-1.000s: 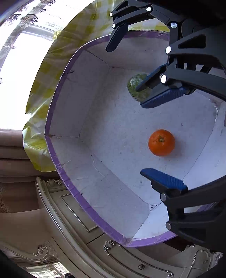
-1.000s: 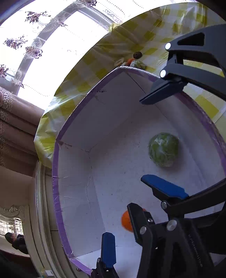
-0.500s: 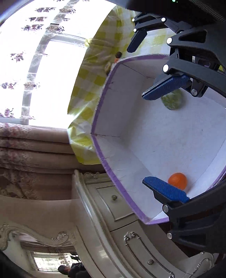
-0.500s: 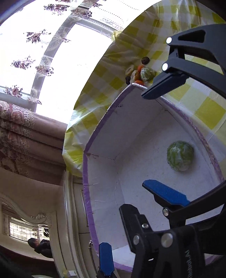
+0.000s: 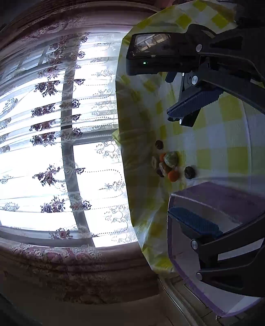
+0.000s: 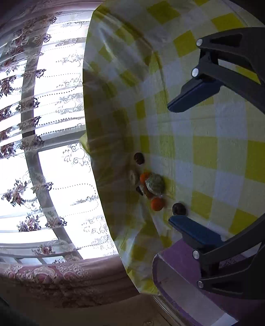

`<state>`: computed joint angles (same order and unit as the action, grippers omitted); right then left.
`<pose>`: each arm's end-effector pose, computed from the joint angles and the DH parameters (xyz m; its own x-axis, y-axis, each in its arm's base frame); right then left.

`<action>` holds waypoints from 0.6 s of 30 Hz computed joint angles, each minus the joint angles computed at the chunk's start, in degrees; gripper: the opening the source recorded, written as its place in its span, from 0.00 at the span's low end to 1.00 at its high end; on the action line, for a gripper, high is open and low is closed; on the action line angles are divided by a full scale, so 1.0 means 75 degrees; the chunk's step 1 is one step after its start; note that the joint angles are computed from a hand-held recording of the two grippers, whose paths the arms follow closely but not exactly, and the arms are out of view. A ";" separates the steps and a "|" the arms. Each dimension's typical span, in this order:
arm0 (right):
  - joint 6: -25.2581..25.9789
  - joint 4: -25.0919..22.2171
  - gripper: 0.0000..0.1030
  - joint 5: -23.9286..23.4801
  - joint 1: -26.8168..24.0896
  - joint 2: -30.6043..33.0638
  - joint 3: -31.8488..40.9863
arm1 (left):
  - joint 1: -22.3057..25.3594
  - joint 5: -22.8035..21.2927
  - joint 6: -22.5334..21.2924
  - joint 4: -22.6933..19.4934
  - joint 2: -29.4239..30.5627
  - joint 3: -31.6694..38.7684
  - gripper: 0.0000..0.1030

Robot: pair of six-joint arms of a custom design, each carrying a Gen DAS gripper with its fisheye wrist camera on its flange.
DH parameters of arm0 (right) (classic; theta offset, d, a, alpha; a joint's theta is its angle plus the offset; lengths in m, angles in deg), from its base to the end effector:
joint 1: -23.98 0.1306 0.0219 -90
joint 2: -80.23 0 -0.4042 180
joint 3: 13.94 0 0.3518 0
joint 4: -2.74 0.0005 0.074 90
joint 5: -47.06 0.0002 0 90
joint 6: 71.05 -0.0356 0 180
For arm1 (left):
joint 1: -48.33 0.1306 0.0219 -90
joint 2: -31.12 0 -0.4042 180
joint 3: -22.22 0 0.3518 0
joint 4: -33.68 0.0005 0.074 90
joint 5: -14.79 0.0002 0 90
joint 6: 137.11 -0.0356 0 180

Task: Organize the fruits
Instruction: 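Move both grippers back from the box toward the remaining fruits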

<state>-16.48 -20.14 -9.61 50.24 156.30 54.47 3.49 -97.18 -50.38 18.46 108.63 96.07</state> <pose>0.3340 0.1424 0.4231 -0.3396 0.3726 -0.8636 0.3088 0.9115 0.2718 0.2833 -0.2636 0.4680 -0.2061 0.2795 -0.9378 0.4153 0.8927 0.1748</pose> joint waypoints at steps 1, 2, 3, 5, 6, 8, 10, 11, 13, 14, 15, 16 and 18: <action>-0.0142 -0.0156 0.98 -0.0155 -0.0271 -0.0029 -0.0068 | -0.0110 0.0046 -0.0001 -0.0321 0.0413 0.0246 0.85; -0.0206 -0.0320 0.98 -0.0208 -0.0490 -0.0039 -0.0142 | -0.0161 0.0074 0.0046 -0.0650 0.0837 0.0540 0.85; -0.0209 -0.0529 0.98 -0.0265 -0.0696 -0.0008 -0.0136 | -0.0136 0.0220 0.0202 -0.0971 0.1245 0.0846 0.85; -0.0138 -0.0750 0.98 -0.0435 -0.1042 0.0016 -0.0155 | 0.0082 0.0631 0.0825 -0.1739 0.1992 0.1513 0.85; -0.0131 -0.0746 0.98 -0.0545 -0.1214 0.0000 -0.0207 | 0.0206 0.0789 0.1139 -0.2067 0.2323 0.1825 0.85; -0.0265 -0.0764 0.98 -0.1089 -0.1602 0.0022 -0.0252 | 0.0406 0.0841 0.1457 -0.2412 0.2887 0.2329 0.85; -0.0538 -0.0807 0.98 -0.1876 -0.1973 0.0075 -0.0249 | 0.0490 0.0609 0.1515 -0.2603 0.3364 0.2712 0.85; -0.0606 -0.0817 0.98 -0.1975 -0.2033 0.0120 -0.0243 | 0.0554 0.0558 0.1569 -0.2726 0.3589 0.2943 0.85; -0.0536 -0.0870 0.98 -0.2312 -0.2142 0.0278 -0.0111 | 0.0703 0.0719 0.1796 -0.2979 0.3898 0.3271 0.85; -0.0430 -0.0917 0.98 -0.2528 -0.2187 0.0401 0.0000 | 0.0792 0.0881 0.1898 -0.3091 0.4022 0.3408 0.85; -0.0271 -0.0965 0.98 -0.2766 -0.2244 0.0555 0.0154 | 0.0842 0.1015 0.2028 -0.3093 0.4046 0.3370 0.85; -0.0078 -0.1104 0.98 -0.2961 -0.2274 0.0755 0.0410 | 0.0903 0.1162 0.2163 -0.3118 0.4071 0.3344 0.84; 0.0482 -0.1591 0.98 -0.3226 -0.2321 0.1337 0.1107 | 0.1058 0.1590 0.2475 -0.3064 0.4037 0.3248 0.84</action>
<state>-12.87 -32.08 -33.80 32.83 166.33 62.77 11.42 -85.26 -31.82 -4.52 138.90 120.43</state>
